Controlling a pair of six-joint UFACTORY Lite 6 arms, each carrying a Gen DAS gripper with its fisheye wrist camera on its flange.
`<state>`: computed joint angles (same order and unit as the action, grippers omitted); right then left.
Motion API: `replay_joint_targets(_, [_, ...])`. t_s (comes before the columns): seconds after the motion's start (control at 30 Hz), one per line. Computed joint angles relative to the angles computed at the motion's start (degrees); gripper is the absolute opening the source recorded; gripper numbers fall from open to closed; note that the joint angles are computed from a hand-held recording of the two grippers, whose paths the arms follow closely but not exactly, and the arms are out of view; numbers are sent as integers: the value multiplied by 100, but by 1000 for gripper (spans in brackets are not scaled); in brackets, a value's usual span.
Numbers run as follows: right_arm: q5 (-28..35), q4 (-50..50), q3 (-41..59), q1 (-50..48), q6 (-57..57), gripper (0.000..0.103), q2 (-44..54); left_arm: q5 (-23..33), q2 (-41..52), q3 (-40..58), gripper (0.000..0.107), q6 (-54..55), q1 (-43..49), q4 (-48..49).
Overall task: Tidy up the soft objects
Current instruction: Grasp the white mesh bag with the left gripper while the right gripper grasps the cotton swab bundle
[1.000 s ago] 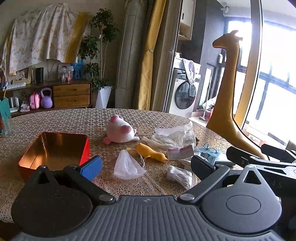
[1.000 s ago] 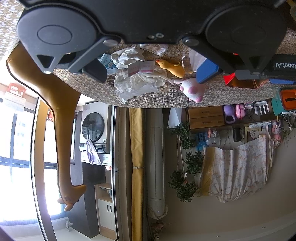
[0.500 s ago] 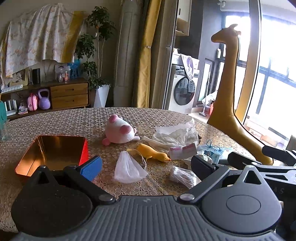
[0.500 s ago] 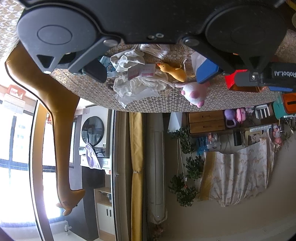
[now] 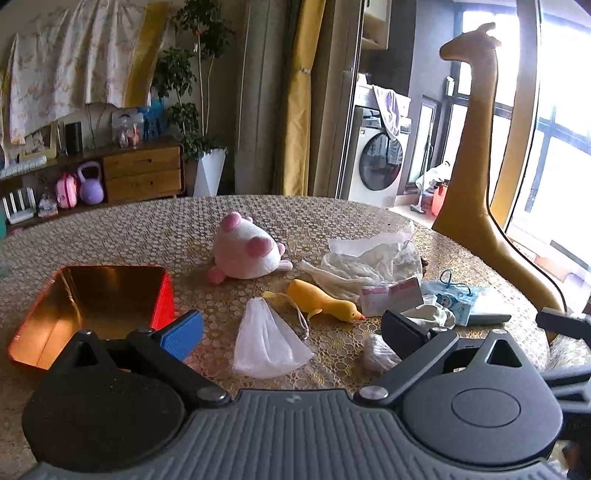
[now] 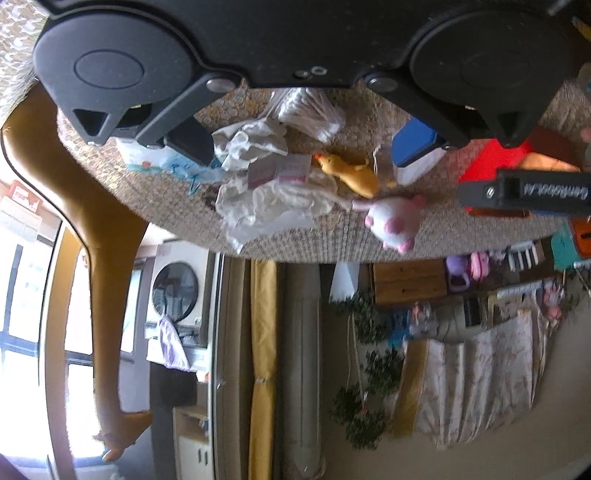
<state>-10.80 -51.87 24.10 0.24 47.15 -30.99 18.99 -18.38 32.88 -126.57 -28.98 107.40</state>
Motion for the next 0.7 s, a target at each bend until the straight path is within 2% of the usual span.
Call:
replay_joint_targets(0.07, [89, -557, 267, 68, 491, 101, 416, -73, 358, 212, 103, -425, 167, 404])
replay_joint_targets(0.17, [68, -1700, 747, 97, 1535, 100, 1116, -13, 995, 608, 103, -493, 305, 540])
replay_joint_targets(0.27, [-69, -1822, 1112, 137, 1487, 98, 1707, -119, 1631, 1055, 103, -447, 516, 623])
replay_joint_targets(0.5, [-447, -3380, 2273, 74, 2178, 92, 3123, -257, 2860, 1913, 103, -26, 811, 654])
replay_joint_targets(0.6, [-462, -3966, 2814, 103, 2360, 91, 3793, -667, 3377, 2417, 103, 426, 1054, 256])
replay_joint_targets(0.7, [-748, -5530, 3503, -1, 3672, 88, 4471, -683, 3836, 2833, 103, 1264, 1116, -507])
